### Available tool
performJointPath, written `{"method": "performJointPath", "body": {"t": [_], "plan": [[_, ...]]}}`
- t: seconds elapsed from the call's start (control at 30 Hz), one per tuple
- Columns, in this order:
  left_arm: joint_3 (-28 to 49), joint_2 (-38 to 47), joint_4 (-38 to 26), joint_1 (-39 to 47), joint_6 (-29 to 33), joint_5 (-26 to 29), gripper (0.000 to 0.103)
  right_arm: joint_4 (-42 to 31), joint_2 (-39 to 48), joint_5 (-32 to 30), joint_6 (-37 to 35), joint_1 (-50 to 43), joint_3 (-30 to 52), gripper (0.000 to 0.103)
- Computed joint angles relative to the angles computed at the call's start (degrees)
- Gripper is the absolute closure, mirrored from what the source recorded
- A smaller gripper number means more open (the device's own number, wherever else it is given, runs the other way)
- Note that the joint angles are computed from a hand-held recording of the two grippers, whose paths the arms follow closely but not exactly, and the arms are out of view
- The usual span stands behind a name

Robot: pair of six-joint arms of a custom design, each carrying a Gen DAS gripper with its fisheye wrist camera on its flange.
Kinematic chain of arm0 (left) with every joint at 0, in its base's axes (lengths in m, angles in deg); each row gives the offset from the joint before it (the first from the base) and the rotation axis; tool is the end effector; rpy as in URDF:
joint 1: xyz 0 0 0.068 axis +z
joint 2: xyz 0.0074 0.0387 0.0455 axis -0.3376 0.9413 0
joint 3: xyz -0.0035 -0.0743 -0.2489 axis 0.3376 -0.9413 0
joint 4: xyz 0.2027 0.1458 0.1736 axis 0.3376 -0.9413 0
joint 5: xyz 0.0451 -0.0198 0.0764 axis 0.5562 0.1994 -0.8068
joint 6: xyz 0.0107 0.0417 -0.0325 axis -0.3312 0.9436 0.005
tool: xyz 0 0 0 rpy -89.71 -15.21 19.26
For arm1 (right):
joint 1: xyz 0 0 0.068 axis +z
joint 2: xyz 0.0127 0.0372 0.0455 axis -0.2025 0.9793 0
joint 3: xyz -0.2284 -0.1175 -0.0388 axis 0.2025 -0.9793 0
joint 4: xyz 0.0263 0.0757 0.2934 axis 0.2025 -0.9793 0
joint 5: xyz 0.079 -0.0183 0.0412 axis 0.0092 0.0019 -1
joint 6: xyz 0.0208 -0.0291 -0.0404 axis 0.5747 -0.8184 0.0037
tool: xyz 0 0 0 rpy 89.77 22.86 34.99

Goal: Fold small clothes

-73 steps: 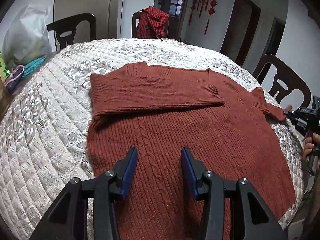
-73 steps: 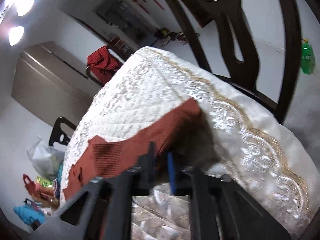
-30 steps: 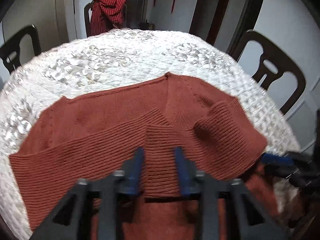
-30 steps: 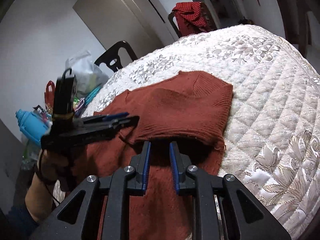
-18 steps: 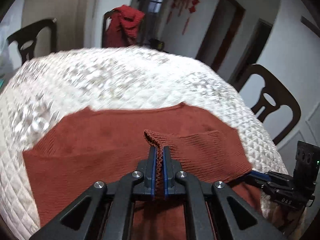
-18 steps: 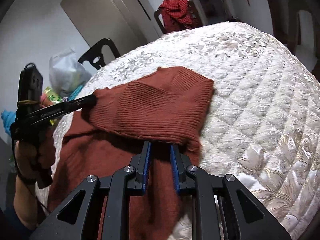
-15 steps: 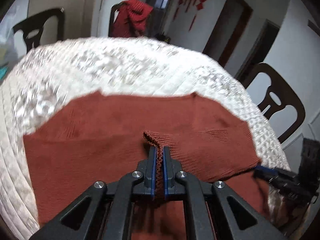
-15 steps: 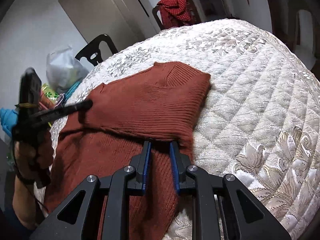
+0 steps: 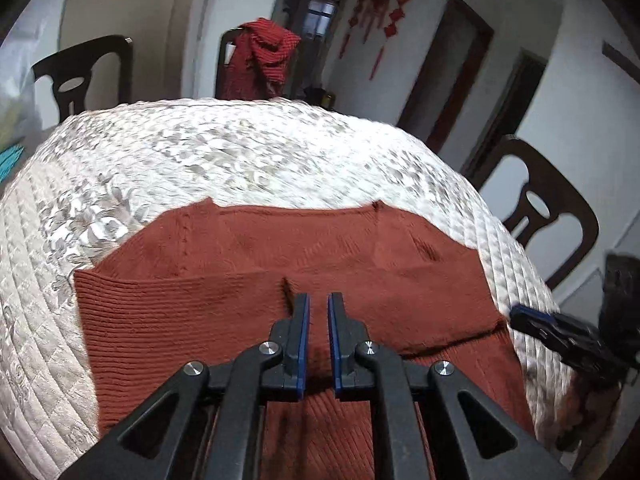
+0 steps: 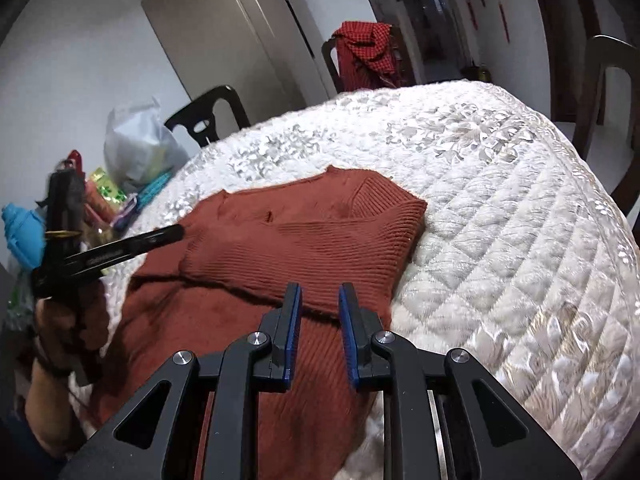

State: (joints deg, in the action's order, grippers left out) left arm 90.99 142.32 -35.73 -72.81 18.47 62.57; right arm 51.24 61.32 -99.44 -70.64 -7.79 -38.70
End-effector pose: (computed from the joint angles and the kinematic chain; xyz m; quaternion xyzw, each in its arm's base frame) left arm 0.1588 -0.1842 0.1669 -0.0577 0.9178 -0.1203 0.3740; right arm 0.2164 0.0340 0.1429 -0.1621 0.8872 0.2638 0.3421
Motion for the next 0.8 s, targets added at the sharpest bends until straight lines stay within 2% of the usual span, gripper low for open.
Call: {"method": "performJointPath", "body": {"t": [0.07,0.1,0.13,0.2,0.33,0.43,0.53,0.63,0.73,0.8], "plan": [[0.75,2.64,0.3,-0.26,1.49,1.44,0.085,1.51,5.35,4.72,-0.51,2.34,1.54,0.084],[1.96,5.56,-0.43,0.06,2.29,3.17,0.079,1.63,8.06,7.76,-0.64,3.56,2.26,0.088],[3.72,9.04,-2.28,0.26,2.25,4.09,0.077,2.71,7.9,7.45,-1.32,3.14,1.59,0.09],[3.87,9.4,-2.51,-1.06,3.42,1.94,0.076,0.6,7.26,6.56,-2.56,2.06,1.89,0.09],[4.92,7.18,-3.31,-0.13,3.48,3.21,0.076,-1.49,4.36,5.35,-3.81,0.66,1.62,0.09],[7.92,10.88,-1.21,0.7,4.55,2.9,0.075,0.24,5.28,6.22,-1.61,2.08,3.22,0.089],[13.25,20.3,0.69,2.78,6.65,5.44,0.075,3.66,10.53,7.76,0.35,4.67,6.31,0.089],[15.65,24.95,1.65,1.71,7.68,1.57,0.074,6.12,19.89,12.45,0.33,6.49,10.42,0.089],[15.05,22.72,0.15,1.71,7.1,2.52,0.074,6.49,21.54,9.12,0.58,4.29,11.28,0.089],[12.32,19.11,0.87,1.9,6.35,2.24,0.074,6.25,19.25,9.72,0.57,4.28,10.59,0.088]]}}
